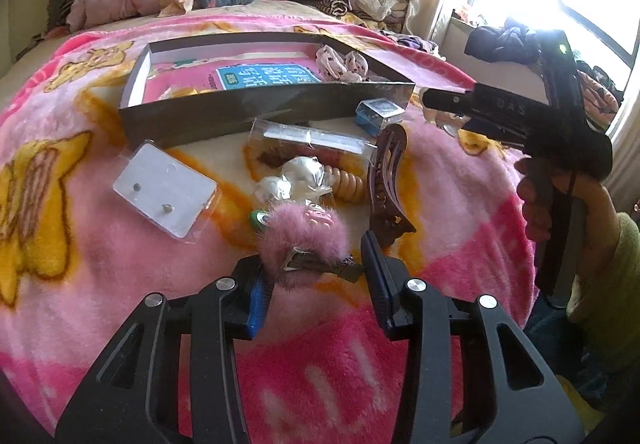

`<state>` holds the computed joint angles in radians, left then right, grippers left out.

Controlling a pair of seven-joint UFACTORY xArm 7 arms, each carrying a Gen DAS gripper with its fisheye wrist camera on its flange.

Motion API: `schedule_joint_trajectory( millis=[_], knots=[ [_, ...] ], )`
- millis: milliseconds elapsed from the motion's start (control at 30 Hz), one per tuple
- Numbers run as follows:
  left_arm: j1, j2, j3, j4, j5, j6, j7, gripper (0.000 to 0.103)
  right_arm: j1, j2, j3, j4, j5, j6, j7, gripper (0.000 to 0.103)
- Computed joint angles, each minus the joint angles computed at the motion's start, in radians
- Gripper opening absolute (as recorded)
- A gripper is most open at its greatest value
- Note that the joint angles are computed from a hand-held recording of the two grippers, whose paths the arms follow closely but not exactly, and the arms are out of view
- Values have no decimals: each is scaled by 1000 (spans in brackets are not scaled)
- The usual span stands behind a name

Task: Organize jewelry
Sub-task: 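Carry the pom-pom clip over the box with the left tool while the right tool carries the claw clip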

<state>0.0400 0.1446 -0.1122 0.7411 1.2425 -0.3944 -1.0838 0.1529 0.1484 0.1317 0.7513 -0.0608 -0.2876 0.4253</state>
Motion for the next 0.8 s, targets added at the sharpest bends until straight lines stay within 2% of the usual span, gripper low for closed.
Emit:
schedule_joint_trajectory(
  millis=[167, 333, 433, 500, 633, 800],
  knots=[
    [-1, -28, 15, -11, -5, -6, -3, 33, -22, -33, 25, -34, -51, -21, 47, 73],
    [2, -34, 29, -7, -24, -13, 0, 33, 17, -60, 9, -50, -37, -22, 39, 73],
    [7, -37, 36, -3, -41, -16, 8, 33, 7, -65, 22, -45, -82, -19, 81, 73],
    [13, -35, 40, 7, -47, -18, 6, 33, 30, -64, 12, -37, -60, -15, 59, 73],
    [16, -29, 44, 11, -123, -20, 63, 33, 48, -57, 9, -15, -51, -1, 38, 73],
    [39, -3, 33, 45, -170, -22, 95, 33, 100, -45, -13, 15, 27, 19, -49, 73]
  ],
)
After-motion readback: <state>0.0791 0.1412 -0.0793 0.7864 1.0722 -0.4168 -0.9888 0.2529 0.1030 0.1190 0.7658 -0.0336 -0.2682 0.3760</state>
